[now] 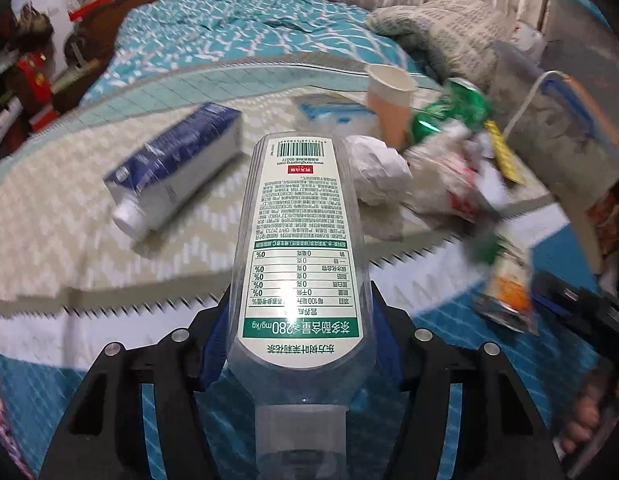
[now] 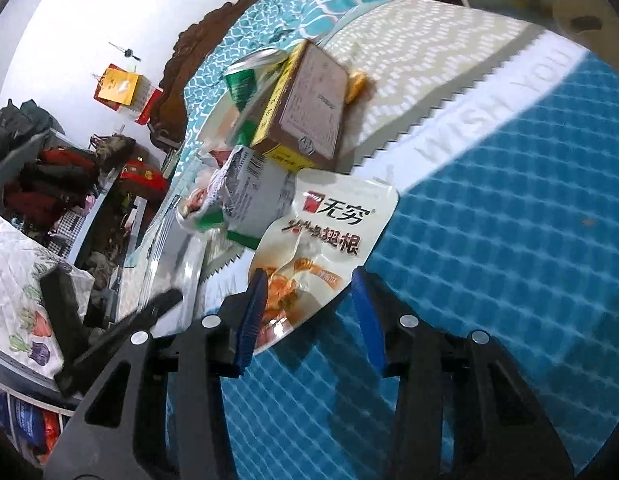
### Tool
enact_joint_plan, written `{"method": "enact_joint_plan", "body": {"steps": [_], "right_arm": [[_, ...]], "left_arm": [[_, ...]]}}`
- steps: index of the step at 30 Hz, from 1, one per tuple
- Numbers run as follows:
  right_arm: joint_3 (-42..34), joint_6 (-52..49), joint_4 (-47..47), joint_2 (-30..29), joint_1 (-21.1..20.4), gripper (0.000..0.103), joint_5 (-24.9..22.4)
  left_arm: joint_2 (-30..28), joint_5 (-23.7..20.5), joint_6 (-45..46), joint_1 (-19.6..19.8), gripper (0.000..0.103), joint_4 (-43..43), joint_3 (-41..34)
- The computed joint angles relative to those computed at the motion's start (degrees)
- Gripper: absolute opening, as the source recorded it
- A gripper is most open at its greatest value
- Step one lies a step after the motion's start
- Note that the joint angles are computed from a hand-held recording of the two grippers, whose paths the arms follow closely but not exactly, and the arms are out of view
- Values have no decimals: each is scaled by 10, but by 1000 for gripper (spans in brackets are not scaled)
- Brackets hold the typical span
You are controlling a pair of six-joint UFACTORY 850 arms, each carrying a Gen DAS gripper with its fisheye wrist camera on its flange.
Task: Collect trash
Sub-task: 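Carry the bottle toward the beige bin with the left tool while the right tool grasps the printed snack pouch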
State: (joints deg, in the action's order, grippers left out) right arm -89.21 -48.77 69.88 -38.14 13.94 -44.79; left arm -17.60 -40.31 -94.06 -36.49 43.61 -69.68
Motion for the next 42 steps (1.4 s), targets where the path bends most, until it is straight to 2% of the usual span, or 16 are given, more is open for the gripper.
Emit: {"method": "enact_joint_plan", "body": {"steps": [4, 8, 10, 13, 15, 17, 19, 22, 23, 24, 26, 27, 30, 35, 39, 42], "right_arm": [[-19, 2, 6, -16, 10, 26, -26], [-19, -9, 45, -20, 9, 22, -59], [-9, -27, 53, -8, 11, 23, -50], [-6, -46, 52, 6, 0, 25, -24], [-34, -48, 23, -3, -5, 26, -5], [-75, -40, -42, -23, -1, 35, 27], [-139, -26, -118, -63, 7, 63, 19], [-182, -54, -145, -96, 9, 65, -18], [-185, -60, -149, -97, 10, 61, -24], [-188, -67, -154, -98, 11, 52, -53], [-153, -99, -138, -80, 7, 48, -70], [-135, -103, -120, -71, 1, 40, -91], [-75, -108, -35, -48, -27, 40, -151], [30, -106, 31, 2, -56, 42, -180], [59, -86, 44, 10, -47, 41, -208], [59, -82, 63, 5, -30, 40, -204]], "left_arm": [[5, 60, 35, -11, 58, -28, 5], [-13, 66, 78, -23, 58, -47, -20], [-10, 98, 108, -20, 58, -77, -18], [-14, 112, 135, -14, 58, -105, -24], [-16, 107, 139, -14, 58, -110, -27], [-11, 105, 140, -15, 58, -119, -24], [-9, 105, 142, -20, 58, -127, -23], [-14, 116, 161, -27, 58, -153, -29], [-19, 108, 159, -32, 58, -150, -36], [-25, 98, 156, -38, 58, -143, -43], [-40, 72, 157, -45, 58, -135, -62], [-45, 67, 160, -46, 59, -137, -67], [-48, 64, 160, -45, 59, -142, -71], [-53, 51, 157, -50, 59, -135, -77], [-58, 48, 160, -52, 58, -135, -83], [-50, 63, 157, -48, 58, -141, -72]]}}
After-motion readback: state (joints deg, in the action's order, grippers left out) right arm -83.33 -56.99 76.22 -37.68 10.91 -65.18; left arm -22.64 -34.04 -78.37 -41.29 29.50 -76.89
